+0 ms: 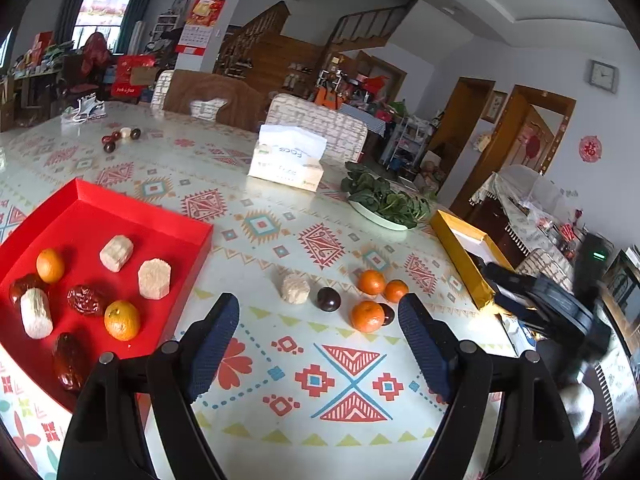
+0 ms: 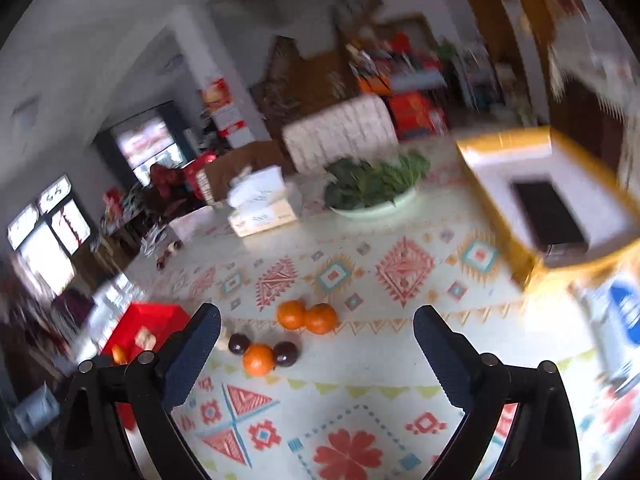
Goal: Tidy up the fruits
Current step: 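Move both open tools back toward the remaining oranges, then grasp a mandarin orange with the right tool while the left tool grasps another orange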
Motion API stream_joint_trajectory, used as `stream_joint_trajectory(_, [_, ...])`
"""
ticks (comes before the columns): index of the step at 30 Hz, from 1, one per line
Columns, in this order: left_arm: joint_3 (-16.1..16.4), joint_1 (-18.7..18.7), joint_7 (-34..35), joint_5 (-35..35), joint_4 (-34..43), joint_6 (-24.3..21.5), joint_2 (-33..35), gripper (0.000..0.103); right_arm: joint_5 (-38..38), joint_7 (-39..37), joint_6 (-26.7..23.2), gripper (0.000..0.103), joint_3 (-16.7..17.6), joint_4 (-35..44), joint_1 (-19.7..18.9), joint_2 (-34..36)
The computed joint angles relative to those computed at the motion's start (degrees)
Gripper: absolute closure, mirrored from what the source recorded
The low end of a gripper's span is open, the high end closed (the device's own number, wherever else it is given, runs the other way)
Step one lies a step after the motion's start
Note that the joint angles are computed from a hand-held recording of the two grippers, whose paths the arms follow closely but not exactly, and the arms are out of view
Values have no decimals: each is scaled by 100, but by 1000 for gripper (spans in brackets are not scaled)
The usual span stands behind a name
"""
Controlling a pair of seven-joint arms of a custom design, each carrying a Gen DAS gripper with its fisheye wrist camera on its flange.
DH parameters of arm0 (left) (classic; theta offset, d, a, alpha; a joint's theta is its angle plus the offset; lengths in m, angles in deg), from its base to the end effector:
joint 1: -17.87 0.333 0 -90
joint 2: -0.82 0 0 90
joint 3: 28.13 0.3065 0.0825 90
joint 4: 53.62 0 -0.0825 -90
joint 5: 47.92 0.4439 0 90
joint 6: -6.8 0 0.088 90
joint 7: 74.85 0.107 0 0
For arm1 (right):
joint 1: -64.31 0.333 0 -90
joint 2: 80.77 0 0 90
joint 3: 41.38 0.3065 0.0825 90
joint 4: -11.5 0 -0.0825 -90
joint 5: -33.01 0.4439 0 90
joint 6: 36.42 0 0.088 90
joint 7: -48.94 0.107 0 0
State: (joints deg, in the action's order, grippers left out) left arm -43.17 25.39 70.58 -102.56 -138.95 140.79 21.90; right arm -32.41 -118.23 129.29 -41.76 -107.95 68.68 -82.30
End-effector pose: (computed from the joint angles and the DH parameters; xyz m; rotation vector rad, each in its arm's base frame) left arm 0.7592 -0.0841 0.5047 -1.3343 2.3281 -1.4785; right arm 0.6222 0.0970 0.4696 -0.9273 2.0365 -0.7144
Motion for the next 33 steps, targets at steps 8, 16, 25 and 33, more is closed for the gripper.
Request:
stream_joint_trajectory(8, [17, -64, -163, 340, 156, 3, 180, 22, 4568, -4375, -1025, 44, 71, 1308, -20, 1538])
stream_joint_trajectory(16, [-74, -107, -352, 709, 368, -130, 418, 22, 3925, -4143, -725, 44, -539, 1495, 623, 1636])
stream_joint_trajectory(25, [-129, -168, -345, 947, 394, -183, 490, 22, 4315, -4760, -851, 54, -555, 1948, 751, 2060])
stream_joint_trajectory(33, [-150, -228, -399, 1096, 392, -187, 525, 22, 4871, -5419, -645, 70, -447, 2025, 746, 2212])
